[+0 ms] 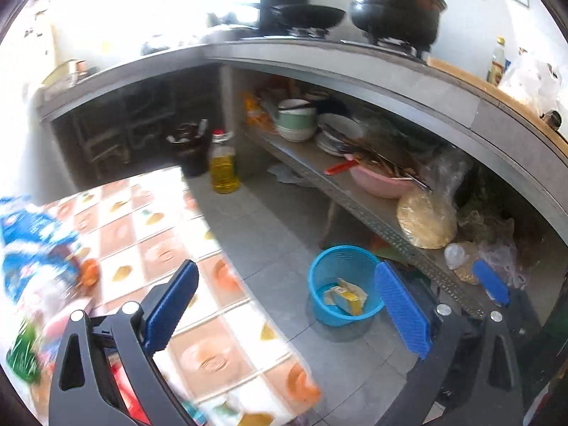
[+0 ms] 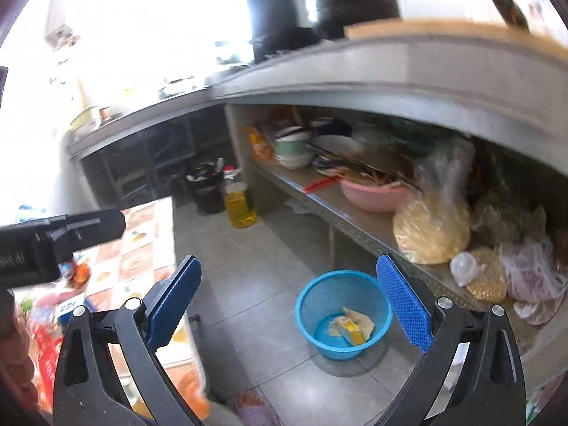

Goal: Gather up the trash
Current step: 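Bring both empty grippers back toward the table of trash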

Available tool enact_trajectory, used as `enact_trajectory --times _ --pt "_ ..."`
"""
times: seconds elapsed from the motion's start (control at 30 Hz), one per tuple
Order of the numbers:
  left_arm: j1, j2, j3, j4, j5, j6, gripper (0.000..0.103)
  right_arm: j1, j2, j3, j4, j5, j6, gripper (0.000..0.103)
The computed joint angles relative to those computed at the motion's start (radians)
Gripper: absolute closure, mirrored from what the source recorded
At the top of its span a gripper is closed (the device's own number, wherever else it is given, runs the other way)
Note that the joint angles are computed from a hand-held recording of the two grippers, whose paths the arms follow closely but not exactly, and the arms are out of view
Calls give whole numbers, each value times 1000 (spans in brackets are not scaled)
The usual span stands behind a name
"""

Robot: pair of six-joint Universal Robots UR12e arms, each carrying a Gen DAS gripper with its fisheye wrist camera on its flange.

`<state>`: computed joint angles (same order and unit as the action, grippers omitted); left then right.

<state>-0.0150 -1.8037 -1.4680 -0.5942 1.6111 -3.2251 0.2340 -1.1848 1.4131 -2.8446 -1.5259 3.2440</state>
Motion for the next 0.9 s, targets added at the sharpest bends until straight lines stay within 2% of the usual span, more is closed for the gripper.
enact_trajectory --times 0.13,0.23,0.47,0.67,0.9 --pt "17 67 -88 22 41 -30 6 21 -20 9 26 44 -72 8" --pt "40 111 -142 30 45 -57 6 38 -25 5 57 46 -104 8" --pt "72 171 -225 67 102 -120 6 84 -27 -9 83 49 -170 8" --pt "116 214 -280 78 84 -174 6 125 -23 -17 93 46 -217 8" --pt "189 274 -397 158 51 -208 6 158 -8 -28 132 44 -305 8"
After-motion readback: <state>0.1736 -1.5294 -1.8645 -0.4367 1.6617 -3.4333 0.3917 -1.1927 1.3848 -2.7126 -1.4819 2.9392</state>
